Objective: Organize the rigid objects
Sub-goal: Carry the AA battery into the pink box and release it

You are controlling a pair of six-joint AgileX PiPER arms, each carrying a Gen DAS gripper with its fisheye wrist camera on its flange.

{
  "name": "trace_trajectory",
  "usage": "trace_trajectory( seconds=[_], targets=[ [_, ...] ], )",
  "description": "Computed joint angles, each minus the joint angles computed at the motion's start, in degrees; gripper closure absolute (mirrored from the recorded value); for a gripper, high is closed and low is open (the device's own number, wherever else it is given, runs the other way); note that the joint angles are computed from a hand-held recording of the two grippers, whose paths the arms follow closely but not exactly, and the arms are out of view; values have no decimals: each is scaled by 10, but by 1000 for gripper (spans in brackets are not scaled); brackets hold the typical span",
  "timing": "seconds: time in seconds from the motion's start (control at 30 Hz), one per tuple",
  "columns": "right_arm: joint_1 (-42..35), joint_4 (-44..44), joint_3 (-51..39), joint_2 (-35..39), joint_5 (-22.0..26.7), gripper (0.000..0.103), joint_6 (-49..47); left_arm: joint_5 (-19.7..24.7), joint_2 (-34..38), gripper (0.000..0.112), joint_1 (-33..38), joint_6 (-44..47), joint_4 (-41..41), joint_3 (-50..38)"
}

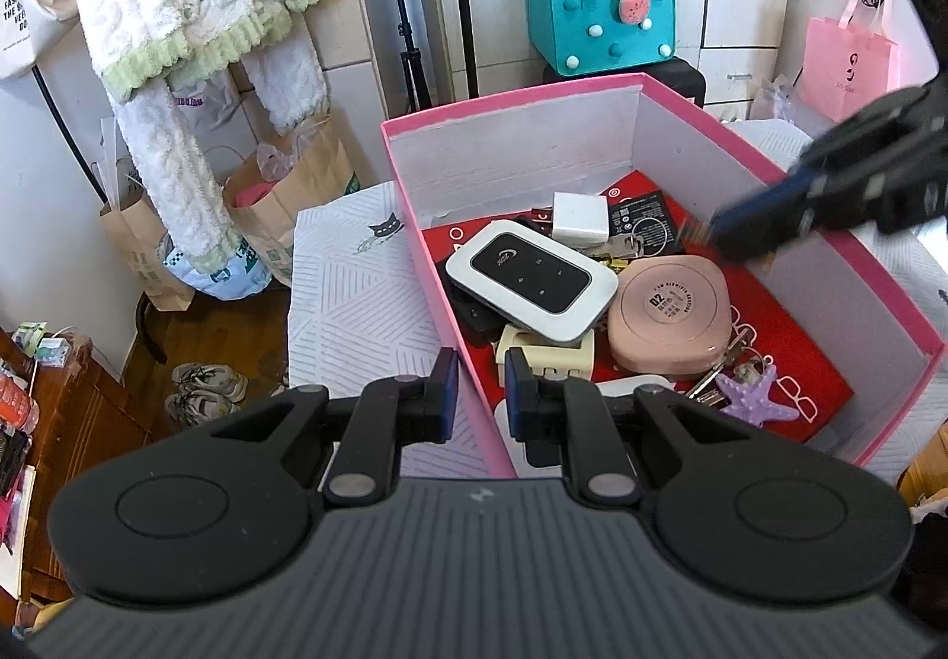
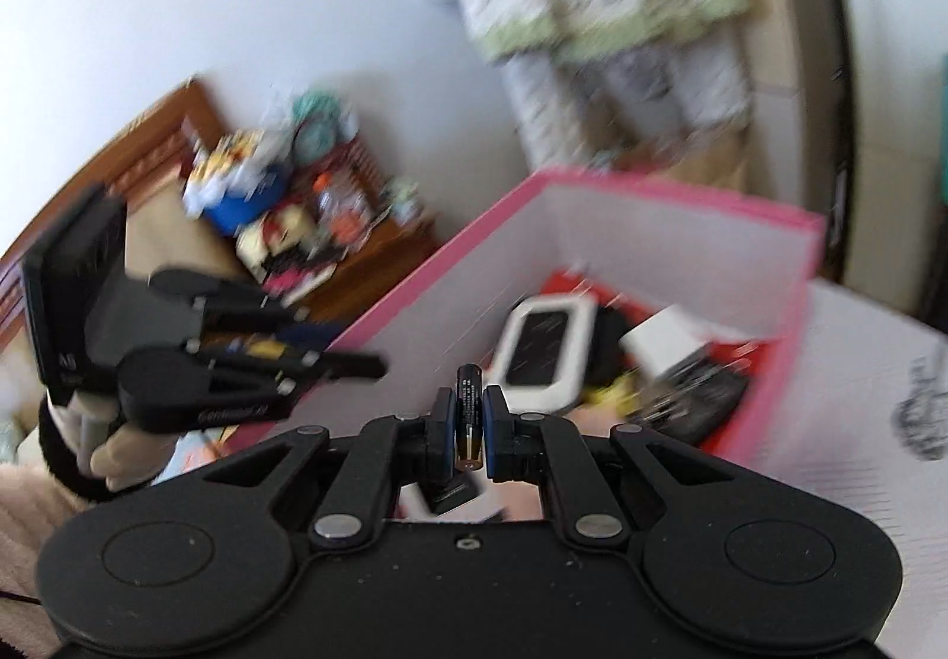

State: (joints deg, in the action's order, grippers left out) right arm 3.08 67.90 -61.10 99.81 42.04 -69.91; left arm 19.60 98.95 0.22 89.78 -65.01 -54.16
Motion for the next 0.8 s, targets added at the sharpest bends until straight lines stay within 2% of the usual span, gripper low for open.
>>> trace_trajectory(
  seconds=[0.13,0.33,0.53,0.8],
  targets=[
    [46,-62,-49,42,6,92,59,-4,-4,98,-3,-8,6,3],
    [86,-103,-66,57,-38,91,84,-5,-4,98,-5,-32,24,0],
    [68,-55,-38,43,-44,88,43,-6,-4,98,-7,-46,37,-2],
    [13,58,58,-30,-41,87,-55,-11,-6,98,-10,-84,61,-3]
  ],
)
